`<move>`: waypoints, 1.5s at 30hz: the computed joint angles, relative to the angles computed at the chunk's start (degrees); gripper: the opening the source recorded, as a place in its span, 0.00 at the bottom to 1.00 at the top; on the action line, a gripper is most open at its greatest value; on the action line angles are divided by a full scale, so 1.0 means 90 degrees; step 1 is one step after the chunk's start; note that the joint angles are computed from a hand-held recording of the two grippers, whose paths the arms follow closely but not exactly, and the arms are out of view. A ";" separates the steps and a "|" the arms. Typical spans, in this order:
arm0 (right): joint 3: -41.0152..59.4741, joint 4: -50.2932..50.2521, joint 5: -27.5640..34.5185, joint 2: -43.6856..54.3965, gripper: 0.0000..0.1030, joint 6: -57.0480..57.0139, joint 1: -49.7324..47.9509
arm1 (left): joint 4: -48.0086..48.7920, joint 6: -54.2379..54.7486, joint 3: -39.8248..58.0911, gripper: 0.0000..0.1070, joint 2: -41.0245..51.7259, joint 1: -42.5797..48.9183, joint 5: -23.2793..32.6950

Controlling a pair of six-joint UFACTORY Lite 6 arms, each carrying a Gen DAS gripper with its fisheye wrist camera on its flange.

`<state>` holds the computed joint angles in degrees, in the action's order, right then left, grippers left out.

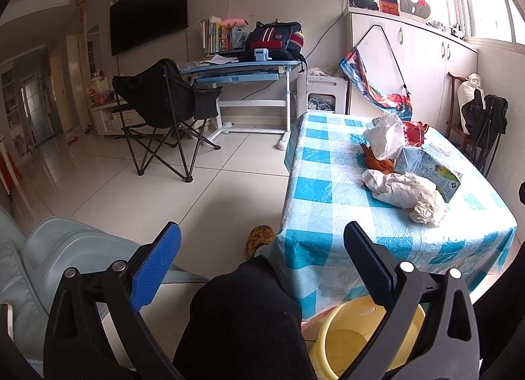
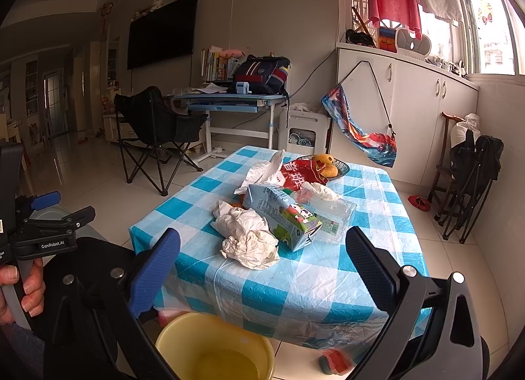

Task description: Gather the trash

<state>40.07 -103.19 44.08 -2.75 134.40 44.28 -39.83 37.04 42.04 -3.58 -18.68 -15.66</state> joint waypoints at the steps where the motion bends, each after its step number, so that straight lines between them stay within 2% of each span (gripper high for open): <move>1: 0.0002 -0.0013 -0.0009 0.0005 0.94 0.0013 -0.0005 | -0.0015 0.0013 -0.0001 0.90 -0.0001 -0.0009 -0.0007; 19: -0.0030 -0.0272 -0.0431 -0.0066 0.94 -0.0140 -0.0049 | 0.0224 -0.0248 -0.0016 0.90 0.0007 0.0001 -0.0012; 27: 0.0073 -0.0702 -0.0986 0.0004 0.94 0.0119 -0.0258 | 0.0479 -0.0527 0.0017 0.90 0.0046 0.0006 0.0001; 30: 0.0516 -0.0786 -0.1520 0.0396 0.94 -0.0039 -0.0556 | 0.0557 -0.0695 0.0100 0.90 0.0129 0.0064 0.0089; 35: 0.1417 -0.0499 -0.2613 0.1329 0.92 -0.0496 -0.1294 | 0.0915 -0.1077 0.0076 0.90 0.0162 0.0176 0.0129; 38: 0.1986 -0.0294 -0.3129 0.1909 0.85 -0.0825 -0.1708 | 0.0770 -0.0883 0.0089 0.90 0.0196 0.0146 0.0106; 41: 0.2577 0.0455 -0.3446 0.2487 0.81 -0.1644 -0.1983 | 0.0675 -0.0793 0.0089 0.90 0.0239 0.0123 0.0081; 43: 0.3001 0.1578 -0.3507 0.2915 0.79 -0.2813 -0.2105 | 0.0723 -0.0847 0.0147 0.90 0.0307 0.0160 0.0121; 45: 0.3262 0.2189 -0.3667 0.3229 0.77 -0.3480 -0.2249 | 0.0690 -0.0820 0.0201 0.90 0.0396 0.0165 0.0128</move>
